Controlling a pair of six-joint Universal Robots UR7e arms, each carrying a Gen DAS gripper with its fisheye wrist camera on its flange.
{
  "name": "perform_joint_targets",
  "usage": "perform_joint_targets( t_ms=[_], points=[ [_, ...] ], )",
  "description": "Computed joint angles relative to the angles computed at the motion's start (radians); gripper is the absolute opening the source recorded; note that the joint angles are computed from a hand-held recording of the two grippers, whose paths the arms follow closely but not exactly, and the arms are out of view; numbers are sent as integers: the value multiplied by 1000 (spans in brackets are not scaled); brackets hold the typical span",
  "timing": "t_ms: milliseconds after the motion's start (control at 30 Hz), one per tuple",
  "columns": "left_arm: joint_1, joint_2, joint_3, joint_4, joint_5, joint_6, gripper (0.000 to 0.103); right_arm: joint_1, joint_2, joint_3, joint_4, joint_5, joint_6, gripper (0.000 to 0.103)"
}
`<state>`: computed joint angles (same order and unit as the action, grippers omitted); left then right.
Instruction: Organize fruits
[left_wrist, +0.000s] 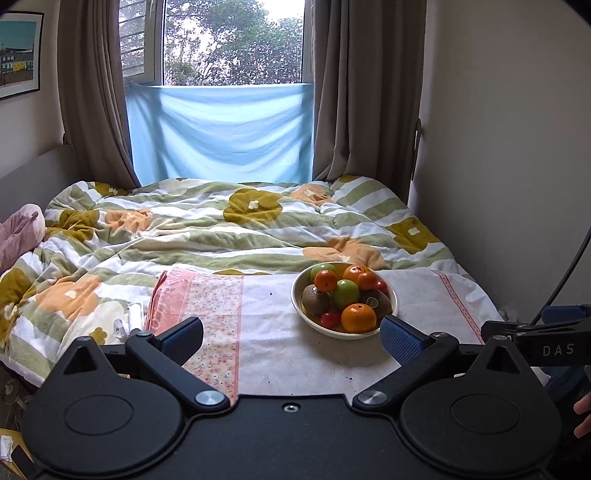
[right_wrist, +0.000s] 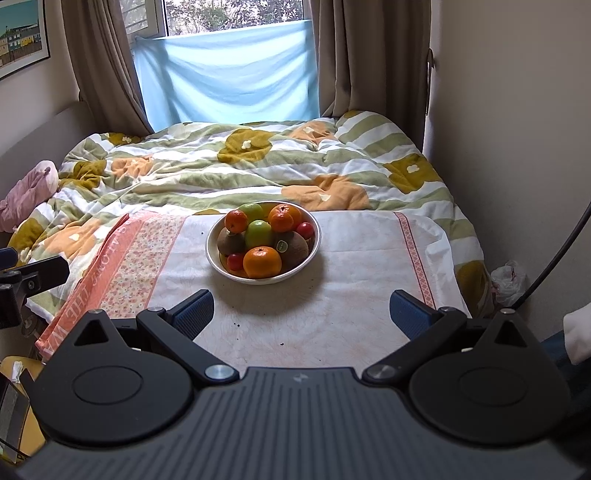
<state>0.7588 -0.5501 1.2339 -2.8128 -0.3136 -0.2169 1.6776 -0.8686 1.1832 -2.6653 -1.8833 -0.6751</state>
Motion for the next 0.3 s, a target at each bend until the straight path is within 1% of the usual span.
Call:
perform_joint_targets(
  t_ms=[200, 300],
  points=[
    [20, -9, 5, -43, -37, 3, 103, -2, 26, -31, 24, -12, 5, 103],
    [33, 1, -22, -10, -27, -6, 103, -3, 50, -70, 54, -22, 8, 103]
  ],
)
